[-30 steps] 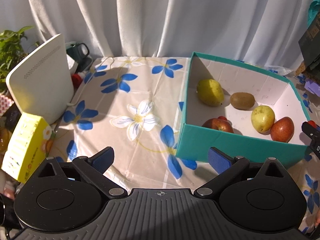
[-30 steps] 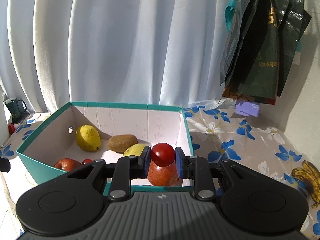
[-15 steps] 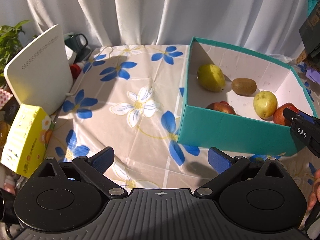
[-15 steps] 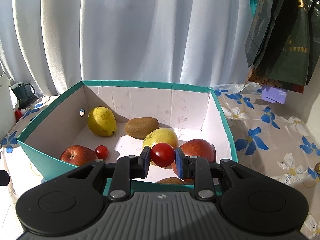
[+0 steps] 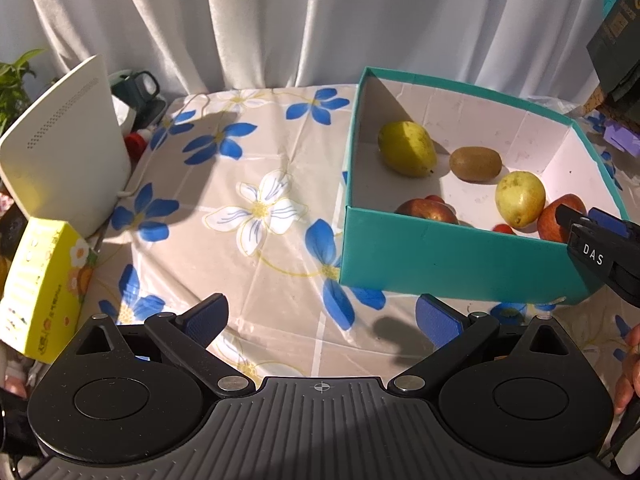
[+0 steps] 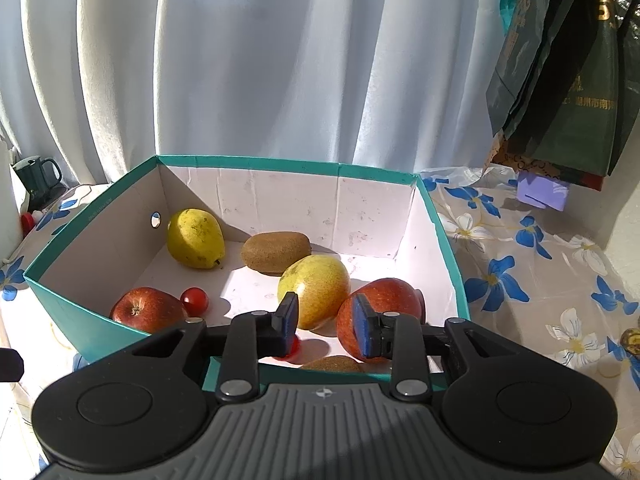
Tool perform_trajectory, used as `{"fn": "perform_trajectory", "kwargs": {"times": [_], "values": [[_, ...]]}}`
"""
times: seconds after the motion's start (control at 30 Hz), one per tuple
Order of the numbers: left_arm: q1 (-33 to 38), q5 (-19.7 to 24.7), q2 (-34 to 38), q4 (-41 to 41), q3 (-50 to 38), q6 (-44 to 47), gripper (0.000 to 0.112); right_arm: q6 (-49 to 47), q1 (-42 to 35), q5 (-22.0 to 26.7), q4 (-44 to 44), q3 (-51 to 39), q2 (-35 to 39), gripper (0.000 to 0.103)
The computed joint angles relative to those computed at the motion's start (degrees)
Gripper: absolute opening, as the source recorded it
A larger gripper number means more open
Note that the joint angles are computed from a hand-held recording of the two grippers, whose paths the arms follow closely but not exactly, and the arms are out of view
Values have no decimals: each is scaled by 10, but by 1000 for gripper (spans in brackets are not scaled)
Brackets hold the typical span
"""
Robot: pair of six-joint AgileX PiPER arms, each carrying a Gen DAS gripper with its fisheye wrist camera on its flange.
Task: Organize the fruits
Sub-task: 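Lower the cherry tomato into the teal box and open the right tool, then move both open tools out of the box toward the mandarin and last tomato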
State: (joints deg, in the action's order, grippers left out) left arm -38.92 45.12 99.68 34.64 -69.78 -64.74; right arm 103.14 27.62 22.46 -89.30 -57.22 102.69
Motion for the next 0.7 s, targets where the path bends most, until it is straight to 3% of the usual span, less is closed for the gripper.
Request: {"fn": "perform_trajectory", "kwargs": {"times": [0.1,0.17,0.43,0.63,0.7], "values": [[0,0,6,-5,-4,7,102,3,-2,3,1,2,-2,60],[-3,1,9,-4,-7,9,102,5,-2,6,-1,5,-5,61],[-24,-1,31,14,-14,15,102,14,7,19,-9,27,-31,81],[-48,-39,43,57,11,-3,102,45,12,29,-32,70,-77,89],[-57,-55,47,79,25,-18,102,87,15,33,-63,104,-110,97]]}}
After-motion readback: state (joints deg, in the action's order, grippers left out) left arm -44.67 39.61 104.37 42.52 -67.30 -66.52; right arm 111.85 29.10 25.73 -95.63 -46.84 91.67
